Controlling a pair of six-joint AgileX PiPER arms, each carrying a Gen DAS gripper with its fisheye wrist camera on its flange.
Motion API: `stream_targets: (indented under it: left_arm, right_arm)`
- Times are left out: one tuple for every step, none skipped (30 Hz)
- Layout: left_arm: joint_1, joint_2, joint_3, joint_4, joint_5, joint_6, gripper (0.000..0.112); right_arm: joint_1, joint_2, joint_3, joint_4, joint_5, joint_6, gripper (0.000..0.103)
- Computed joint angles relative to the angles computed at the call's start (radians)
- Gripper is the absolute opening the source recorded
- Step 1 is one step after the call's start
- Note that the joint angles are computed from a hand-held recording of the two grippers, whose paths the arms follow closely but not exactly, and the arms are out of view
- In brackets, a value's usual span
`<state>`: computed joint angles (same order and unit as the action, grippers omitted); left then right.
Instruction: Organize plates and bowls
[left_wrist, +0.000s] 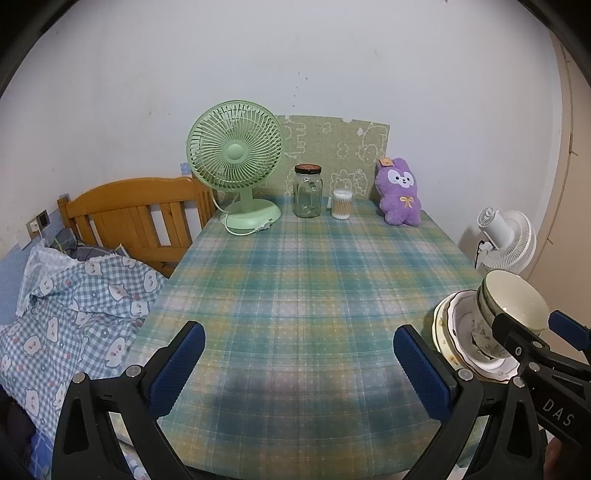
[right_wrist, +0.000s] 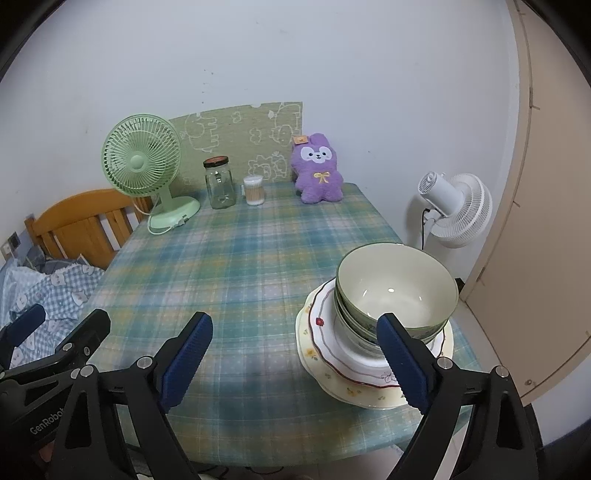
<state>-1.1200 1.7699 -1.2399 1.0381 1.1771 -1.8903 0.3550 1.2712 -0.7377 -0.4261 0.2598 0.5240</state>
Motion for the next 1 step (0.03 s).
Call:
stream_targets:
  left_arm:
    - [0.001,0.0,-0.002,-0.002,0.001,0.002,0.103]
  right_arm:
    - [0.0,0.003,-0.005,0.01,0.003,-0.011,0.092]
